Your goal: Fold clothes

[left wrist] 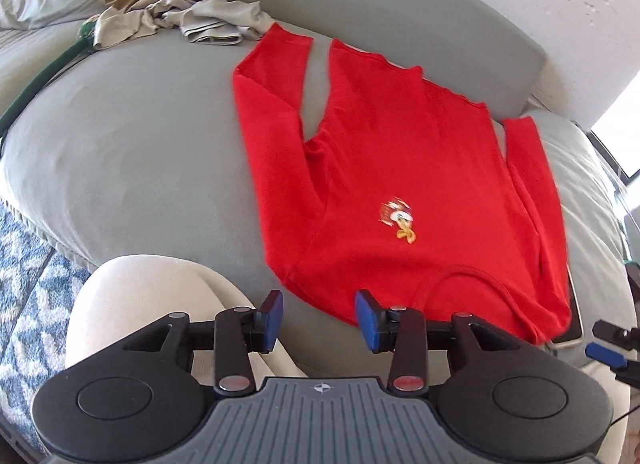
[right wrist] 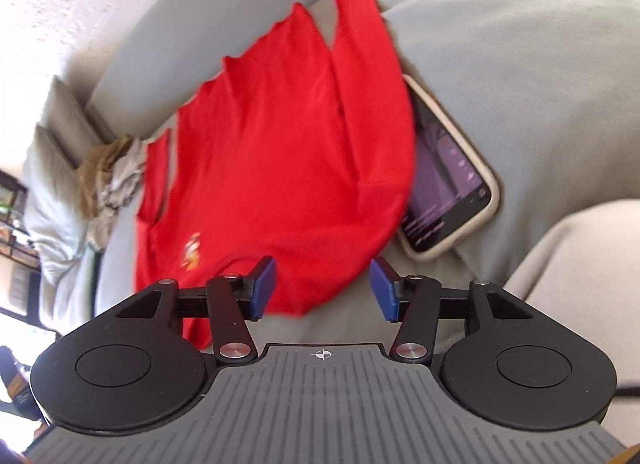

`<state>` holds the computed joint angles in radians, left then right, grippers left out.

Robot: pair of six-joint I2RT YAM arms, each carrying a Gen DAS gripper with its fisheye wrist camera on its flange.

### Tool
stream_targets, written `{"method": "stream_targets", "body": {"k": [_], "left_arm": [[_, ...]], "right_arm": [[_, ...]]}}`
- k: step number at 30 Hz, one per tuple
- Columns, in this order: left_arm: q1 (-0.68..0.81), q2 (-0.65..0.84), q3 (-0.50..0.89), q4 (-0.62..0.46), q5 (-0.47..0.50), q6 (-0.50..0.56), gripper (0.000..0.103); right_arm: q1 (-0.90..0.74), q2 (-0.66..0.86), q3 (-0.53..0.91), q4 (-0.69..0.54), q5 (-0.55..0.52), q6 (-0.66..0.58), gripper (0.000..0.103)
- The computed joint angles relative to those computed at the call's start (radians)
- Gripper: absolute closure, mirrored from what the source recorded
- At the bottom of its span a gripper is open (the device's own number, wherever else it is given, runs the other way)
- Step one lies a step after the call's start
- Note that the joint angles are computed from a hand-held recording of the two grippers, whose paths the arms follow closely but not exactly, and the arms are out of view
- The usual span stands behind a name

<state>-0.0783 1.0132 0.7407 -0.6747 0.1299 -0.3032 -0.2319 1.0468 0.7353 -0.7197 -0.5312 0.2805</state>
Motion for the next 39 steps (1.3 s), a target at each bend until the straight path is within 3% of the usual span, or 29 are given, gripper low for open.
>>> {"method": "stream_targets", "body": {"k": [2, 4, 6, 8, 9, 10, 13, 15, 20, 22, 24, 27, 29, 33, 34, 36, 37, 39], "left_arm": [[-0.05, -0.022, -0.019, 0.025, -0.03, 0.002, 0.056], [-0.112, 0.004, -0.035, 0.082, -0.078, -0.023, 0.055], [-0.178, 0.045, -0.045, 0.139, -0.121, -0.06, 0.056], [-0.235, 0.083, -0.049, 0.19, -0.157, -0.082, 0.057], [-0.26, 0.102, -0.046, 0.209, -0.175, -0.083, 0.059], [-0.281, 0.118, -0.043, 0.231, -0.2, -0.083, 0.06], [-0.324, 0.178, -0.04, 0.316, -0.28, -0.075, 0.065], [-0.344, 0.242, -0.032, 0.37, -0.324, -0.069, 0.077], [-0.379, 0.37, -0.037, 0.423, -0.39, -0.049, 0.077], [-0.388, 0.345, -0.031, 0.367, -0.373, -0.029, 0.077], [-0.357, 0.309, -0.007, 0.27, -0.282, -0.02, 0.079], [-0.286, 0.205, -0.026, 0.206, -0.19, -0.004, 0.077], [-0.236, 0.128, -0.032, 0.179, -0.183, -0.007, 0.075], [-0.157, 0.004, -0.031, 0.145, -0.205, -0.022, 0.052], [-0.15, -0.012, -0.029, 0.139, -0.222, -0.027, 0.049], [-0.144, -0.031, -0.021, 0.127, -0.266, -0.038, 0.032], [-0.137, -0.031, -0.017, 0.126, -0.278, -0.036, 0.031], [-0.103, -0.013, 0.001, 0.118, -0.267, -0.026, 0.027]], "right_arm": [[0.014, -0.083, -0.002, -0.048, 0.005, -0.028, 0.043], [0.08, -0.128, -0.015, -0.033, 0.077, -0.029, 0.03], [0.169, -0.126, -0.036, 0.014, 0.152, -0.023, 0.032], [0.238, -0.122, -0.078, 0.088, 0.176, -0.007, 0.057], [0.275, -0.116, -0.096, 0.123, 0.194, -0.001, 0.086], [0.319, -0.103, -0.104, 0.149, 0.234, 0.0, 0.093], [0.409, -0.055, -0.112, 0.236, 0.341, -0.007, 0.092], [0.435, 0.005, -0.105, 0.291, 0.39, -0.005, 0.09], [0.444, 0.176, -0.109, 0.395, 0.408, -0.002, 0.09], [0.438, 0.167, -0.125, 0.396, 0.397, 0.0, 0.091], [0.417, 0.147, -0.104, 0.315, 0.354, -0.002, 0.09], [0.376, 0.108, -0.069, 0.199, 0.271, -0.009, 0.083], [0.371, 0.046, -0.057, 0.172, 0.246, -0.01, 0.078], [0.442, -0.009, 0.037, 0.131, 0.263, -0.015, 0.051], [0.47, -0.006, 0.067, 0.125, 0.277, -0.017, 0.048], [0.535, 0.026, 0.129, 0.111, 0.316, -0.015, 0.042], [0.567, 0.046, 0.161, 0.105, 0.336, -0.015, 0.032], [0.633, 0.098, 0.212, 0.104, 0.375, -0.014, 0.025]]}}
